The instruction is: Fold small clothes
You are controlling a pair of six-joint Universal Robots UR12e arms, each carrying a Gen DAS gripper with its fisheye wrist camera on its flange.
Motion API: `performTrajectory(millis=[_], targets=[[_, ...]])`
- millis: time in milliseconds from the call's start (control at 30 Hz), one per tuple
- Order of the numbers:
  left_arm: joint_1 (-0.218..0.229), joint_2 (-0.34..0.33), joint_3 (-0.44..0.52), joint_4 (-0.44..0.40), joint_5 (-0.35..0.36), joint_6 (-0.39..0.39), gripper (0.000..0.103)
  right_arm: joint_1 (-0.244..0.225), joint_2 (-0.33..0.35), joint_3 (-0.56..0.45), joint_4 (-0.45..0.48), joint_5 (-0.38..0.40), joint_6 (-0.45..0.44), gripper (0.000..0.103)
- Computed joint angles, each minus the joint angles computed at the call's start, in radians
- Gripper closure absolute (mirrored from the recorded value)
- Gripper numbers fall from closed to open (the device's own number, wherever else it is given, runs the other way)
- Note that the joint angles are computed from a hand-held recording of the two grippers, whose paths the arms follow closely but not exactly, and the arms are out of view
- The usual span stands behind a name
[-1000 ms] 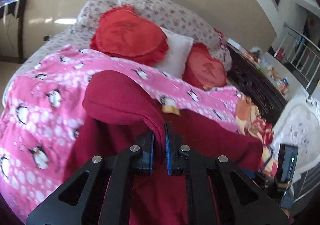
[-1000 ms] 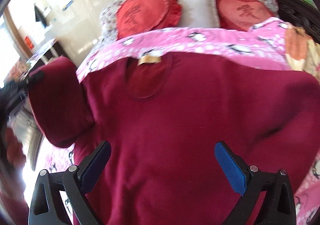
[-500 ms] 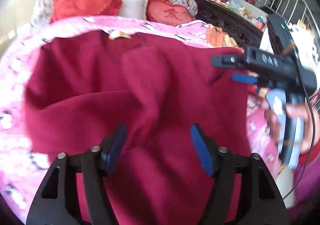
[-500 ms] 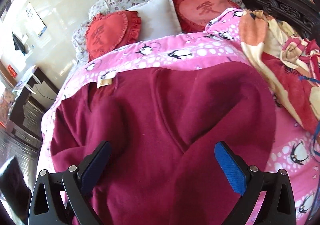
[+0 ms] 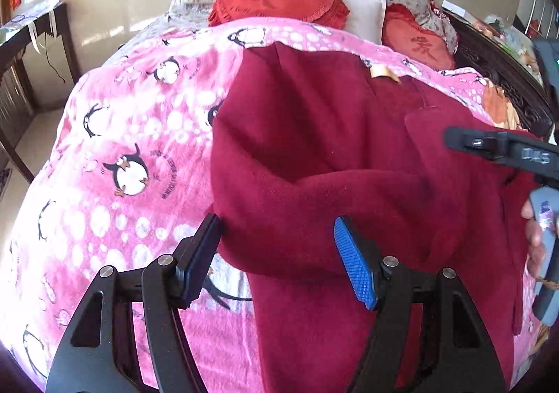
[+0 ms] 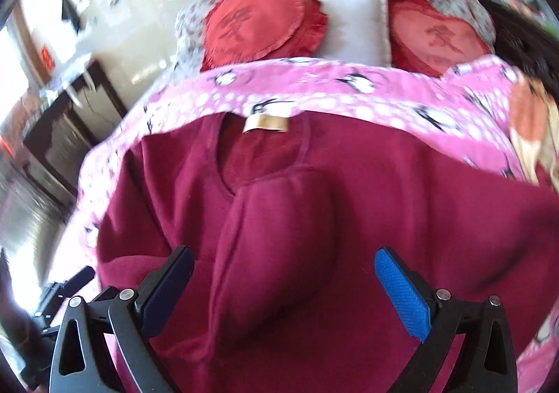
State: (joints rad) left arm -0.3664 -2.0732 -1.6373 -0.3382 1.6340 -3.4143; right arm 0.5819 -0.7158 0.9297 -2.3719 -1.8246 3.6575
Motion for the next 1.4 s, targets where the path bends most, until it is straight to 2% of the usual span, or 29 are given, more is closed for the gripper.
performTrajectory(millis=[33, 100, 133, 167, 200, 267, 333, 400, 500, 533, 567, 600, 633, 700, 800, 900, 1000, 1100, 1200, 1233, 1300, 1367, 1400], targets=[[-0.004, -0.005, 0.006, -0.008, 0.009, 0.003, 0.035, 0.005, 0.027, -0.049, 0.058, -0.025, -0.015, 0.0], [-0.011, -0.015, 0.017, -0.022, 0.033, 0.019, 0.035, 0.007, 0.067, -0.106, 0.11, -0.023, -0.051, 0.0], [-0.014, -0.018, 0.02, -0.031, 0.041, 0.025, 0.035, 0.006, 0.079, -0.12, 0.128, -0.017, -0.06, 0.005], [-0.014, -0.019, 0.023, -0.037, 0.043, 0.029, 0.035, 0.004, 0.086, -0.127, 0.145, -0.012, -0.063, 0.023], [-0.013, -0.023, 0.026, -0.037, 0.042, 0.031, 0.035, 0.004, 0.087, -0.123, 0.157, -0.02, -0.067, 0.033], [-0.009, -0.023, 0.021, -0.026, 0.03, 0.028, 0.035, 0.004, 0.051, -0.055, 0.095, -0.038, -0.08, 0.058], [-0.003, -0.023, 0.018, -0.021, 0.01, 0.017, 0.035, -0.009, -0.007, 0.035, 0.04, 0.022, -0.052, 0.065], [0.003, -0.021, 0.012, -0.018, -0.009, 0.004, 0.035, -0.023, -0.082, 0.152, -0.034, 0.079, -0.032, 0.065], [0.009, -0.02, 0.006, -0.009, -0.038, -0.016, 0.035, -0.028, -0.163, 0.269, -0.025, 0.089, -0.041, 0.065], [0.007, -0.019, 0.006, -0.01, -0.033, -0.016, 0.035, -0.033, -0.186, 0.304, -0.034, 0.124, -0.049, 0.059], [0.006, -0.019, 0.006, -0.013, -0.026, -0.015, 0.035, -0.038, -0.206, 0.337, -0.051, 0.155, -0.046, 0.047], [0.005, -0.019, 0.006, -0.02, -0.022, -0.013, 0.035, -0.043, -0.231, 0.376, -0.073, 0.167, -0.029, 0.043], [0.007, -0.019, 0.005, -0.024, -0.026, -0.015, 0.035, -0.041, -0.251, 0.404, -0.089, 0.143, -0.007, 0.039], [0.012, -0.016, 0.001, -0.029, -0.04, -0.03, 0.035, -0.037, -0.279, 0.436, -0.119, 0.094, 0.016, 0.039], [0.018, -0.011, -0.004, -0.04, -0.056, -0.053, 0.035, -0.037, -0.285, 0.438, -0.196, 0.076, -0.012, 0.038], [0.014, -0.004, -0.009, -0.037, -0.028, -0.054, 0.035, -0.035, -0.247, 0.393, -0.236, 0.096, -0.144, 0.038], [0.008, 0.002, -0.012, -0.028, 0.015, -0.038, 0.035, -0.032, -0.176, 0.304, -0.205, 0.171, -0.273, 0.039], [0.008, 0.003, -0.008, -0.035, 0.043, -0.018, 0.035, -0.022, -0.101, 0.205, -0.102, 0.196, -0.387, 0.047], [0.016, 0.001, -0.003, -0.052, 0.036, -0.022, 0.035, -0.024, -0.061, 0.162, -0.054, 0.224, -0.438, 0.052], [0.019, -0.001, -0.002, -0.055, 0.031, -0.027, 0.035, -0.026, -0.05, 0.148, -0.032, 0.243, -0.44, 0.058], [0.024, -0.004, -0.003, -0.057, 0.015, -0.04, 0.035, -0.023, -0.045, 0.156, -0.066, 0.24, -0.455, 0.062], [0.029, -0.006, -0.005, -0.055, 0.0, -0.057, 0.035, -0.019, -0.045, 0.151, -0.055, 0.23, -0.482, 0.082], [0.03, -0.007, -0.005, -0.053, -0.004, -0.067, 0.035, -0.015, -0.046, 0.147, -0.045, 0.211, -0.493, 0.088]])
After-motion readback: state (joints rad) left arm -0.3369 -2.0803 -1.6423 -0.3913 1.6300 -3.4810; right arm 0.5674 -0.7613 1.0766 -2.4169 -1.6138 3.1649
